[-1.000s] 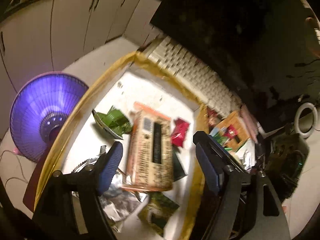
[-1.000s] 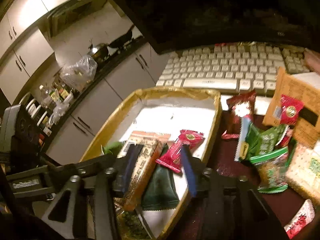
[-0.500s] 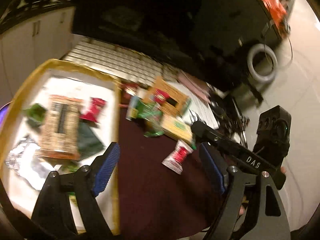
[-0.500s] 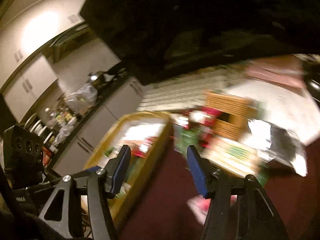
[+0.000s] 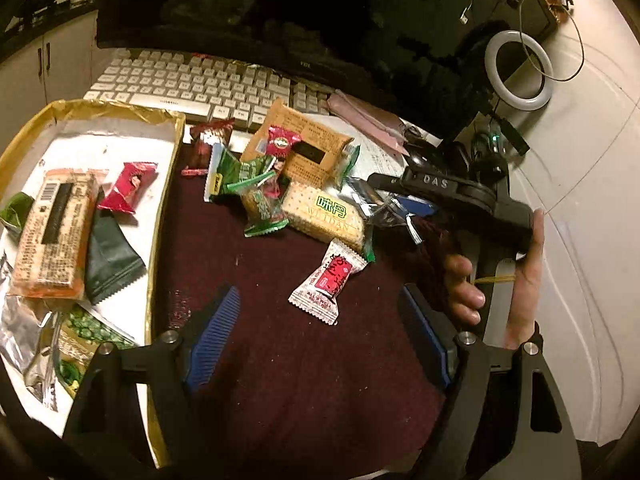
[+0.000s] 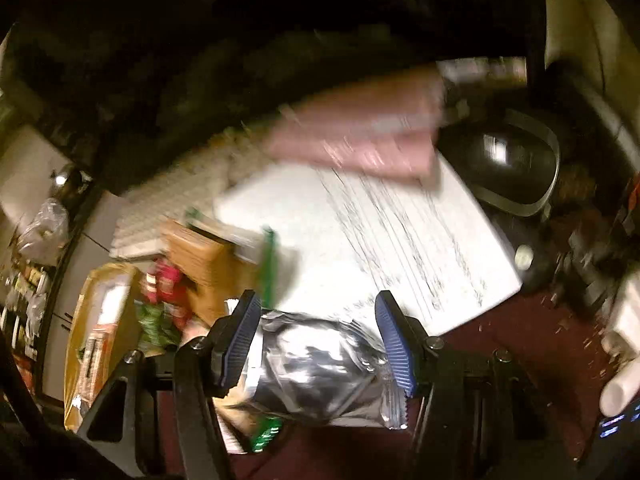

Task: Organize snacks
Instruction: 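Grasp the white-red candy with the left gripper while the right grasps a silver foil bag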

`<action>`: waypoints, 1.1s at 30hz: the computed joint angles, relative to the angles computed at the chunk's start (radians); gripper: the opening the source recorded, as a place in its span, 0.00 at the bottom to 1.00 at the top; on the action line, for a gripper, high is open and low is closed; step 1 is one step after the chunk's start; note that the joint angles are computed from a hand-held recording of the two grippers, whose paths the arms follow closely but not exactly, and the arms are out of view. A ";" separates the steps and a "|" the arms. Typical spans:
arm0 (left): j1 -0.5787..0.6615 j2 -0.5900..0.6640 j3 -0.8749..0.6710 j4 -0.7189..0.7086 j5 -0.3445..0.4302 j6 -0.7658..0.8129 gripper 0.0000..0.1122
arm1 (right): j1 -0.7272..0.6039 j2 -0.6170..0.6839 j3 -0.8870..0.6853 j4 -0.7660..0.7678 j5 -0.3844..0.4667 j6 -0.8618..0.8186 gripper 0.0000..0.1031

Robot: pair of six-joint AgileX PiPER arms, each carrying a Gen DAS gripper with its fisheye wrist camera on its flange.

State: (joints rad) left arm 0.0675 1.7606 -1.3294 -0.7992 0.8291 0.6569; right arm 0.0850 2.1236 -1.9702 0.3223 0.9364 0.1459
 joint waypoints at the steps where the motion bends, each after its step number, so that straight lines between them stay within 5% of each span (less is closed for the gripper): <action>1: -0.001 0.002 -0.001 0.000 0.000 -0.001 0.73 | -0.013 -0.021 0.049 0.059 -0.022 -0.033 0.58; 4: -0.006 0.016 -0.013 0.007 0.002 -0.010 0.73 | -0.033 -0.110 0.205 0.241 -0.056 -0.177 0.59; 10: -0.017 0.029 -0.024 0.025 0.002 -0.018 0.73 | 0.000 -0.227 0.398 0.327 -0.138 -0.266 0.67; 17: -0.022 0.045 -0.039 0.039 0.001 -0.034 0.73 | 0.058 -0.282 0.383 0.077 -0.192 -0.184 0.67; 20: -0.028 0.041 -0.036 0.048 0.000 -0.037 0.73 | -0.002 -0.218 0.313 0.208 -0.141 -0.235 0.67; 24: -0.039 0.040 -0.038 0.071 -0.005 -0.047 0.73 | 0.004 -0.170 0.281 0.196 -0.124 -0.222 0.67; 33: -0.110 0.095 -0.104 0.187 -0.033 -0.142 0.72 | 0.027 -0.195 0.393 0.211 -0.240 -0.243 0.61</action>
